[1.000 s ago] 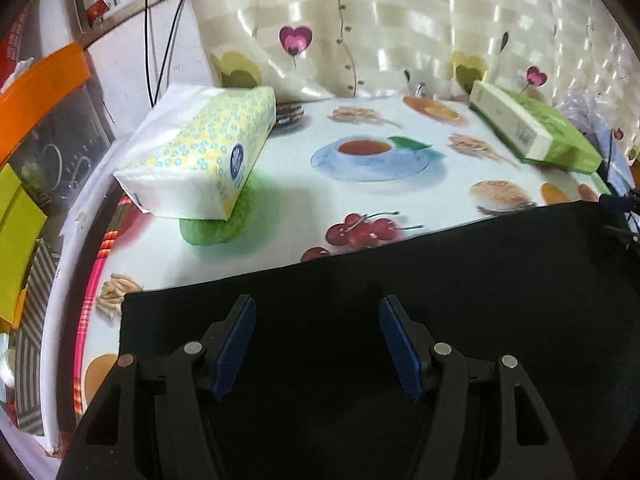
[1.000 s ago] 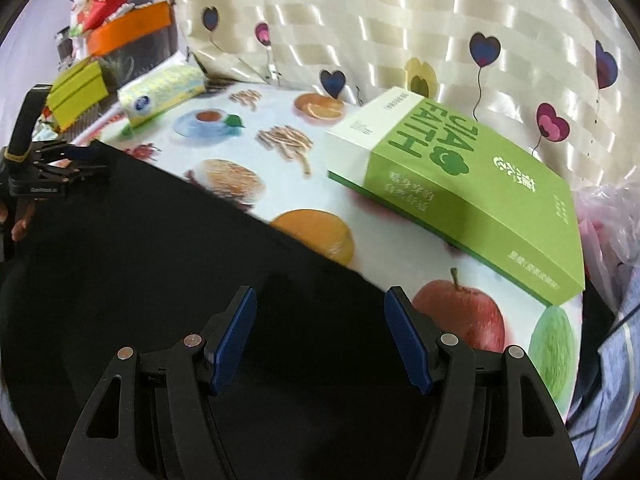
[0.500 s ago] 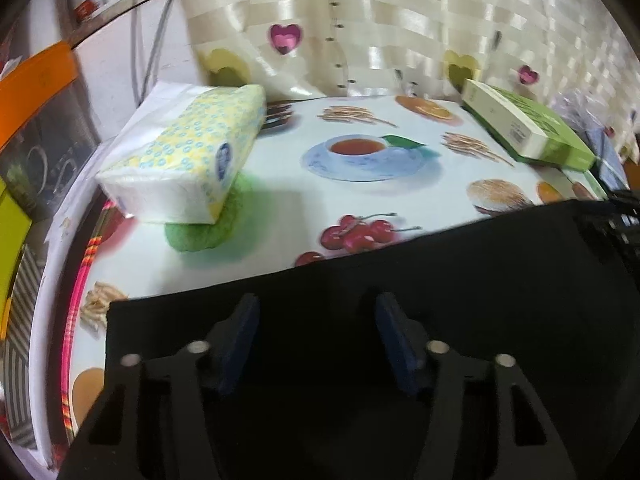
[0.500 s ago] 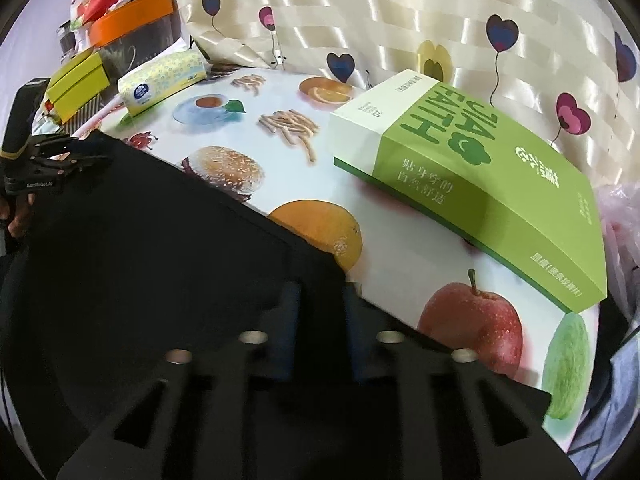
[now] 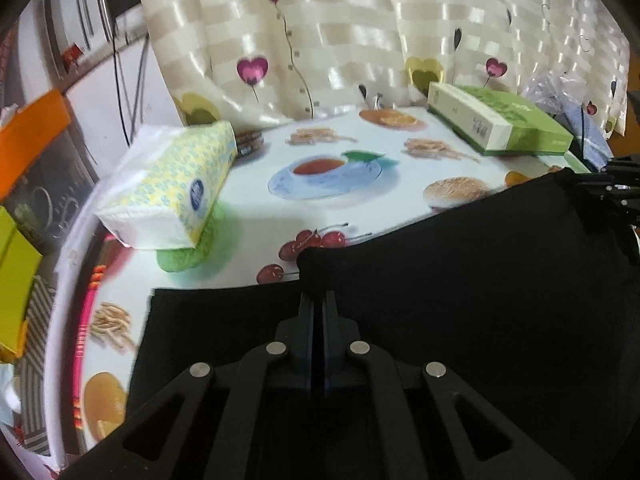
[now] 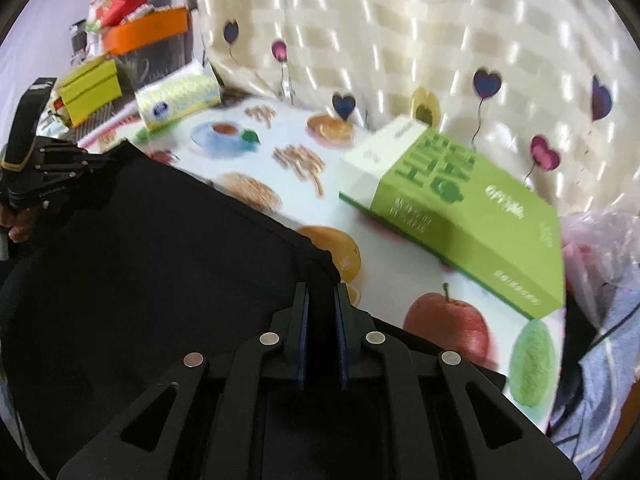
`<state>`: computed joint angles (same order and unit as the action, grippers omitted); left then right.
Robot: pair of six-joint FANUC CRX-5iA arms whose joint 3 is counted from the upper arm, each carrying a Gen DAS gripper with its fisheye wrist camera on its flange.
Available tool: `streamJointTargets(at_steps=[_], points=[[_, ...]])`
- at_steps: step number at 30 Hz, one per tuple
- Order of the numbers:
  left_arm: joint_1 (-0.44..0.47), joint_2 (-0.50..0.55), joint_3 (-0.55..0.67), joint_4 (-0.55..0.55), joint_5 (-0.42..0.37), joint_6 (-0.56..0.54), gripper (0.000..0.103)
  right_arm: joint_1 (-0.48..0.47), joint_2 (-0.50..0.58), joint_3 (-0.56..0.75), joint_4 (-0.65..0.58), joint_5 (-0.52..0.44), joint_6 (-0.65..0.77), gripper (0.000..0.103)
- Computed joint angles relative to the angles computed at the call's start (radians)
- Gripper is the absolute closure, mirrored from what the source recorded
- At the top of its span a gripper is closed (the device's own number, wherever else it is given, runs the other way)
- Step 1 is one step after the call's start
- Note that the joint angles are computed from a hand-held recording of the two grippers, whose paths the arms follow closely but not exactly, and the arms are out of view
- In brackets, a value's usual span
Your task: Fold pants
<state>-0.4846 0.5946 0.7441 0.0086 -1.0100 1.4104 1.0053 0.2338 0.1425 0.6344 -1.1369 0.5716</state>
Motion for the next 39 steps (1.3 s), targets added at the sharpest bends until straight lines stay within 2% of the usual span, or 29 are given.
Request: streamJointTargets(at_steps=[8, 13, 19, 23, 27, 31, 33, 38, 39], points=[[0.01, -0.189, -0.249, 0.076, 0.189, -0.009, 0.099, 0.12, -0.081, -0.08, 0.153, -0.042, -0.147, 0.092], [0.015, -0.316, -0.422, 0.135, 0.299, -0.048, 0.099, 0.221, -0.118, -0.127, 0.252, -0.105, -0.255, 0.092], [0.024, -0.465, -0.638, 0.228, 0.398, -0.113, 0.099, 0.363, -0.128, -0.17, 0.321, -0.208, -0.391, 0.092], [0.019, -0.557, -0.77, 0.271, 0.442, -0.147, 0.099, 0.446, -0.128, -0.21, 0.325, -0.247, -0.518, 0.092], [0.014, -0.627, -0.879, 0.315, 0.455, -0.173, 0.099, 0.516, -0.139, -0.266, 0.289, -0.25, -0.68, 0.092], [0.001, -0.657, -0.928, 0.305, 0.417, -0.152, 0.099, 0.551, -0.145, -0.303, 0.197, -0.23, -0.797, 0.092], [-0.007, -0.666, -0.939, 0.278, 0.401, -0.124, 0.099, 0.561, -0.152, -0.32, 0.166, -0.204, -0.835, 0.092], [-0.001, -0.699, -0.986, 0.284, 0.371, -0.085, 0.097, 0.589, -0.14, -0.306, 0.127, -0.227, -0.875, 0.089], [0.005, -0.713, -1.006, 0.3, 0.368, -0.079, 0.095, 0.596, -0.137, -0.299, 0.12, -0.239, -0.875, 0.085]])
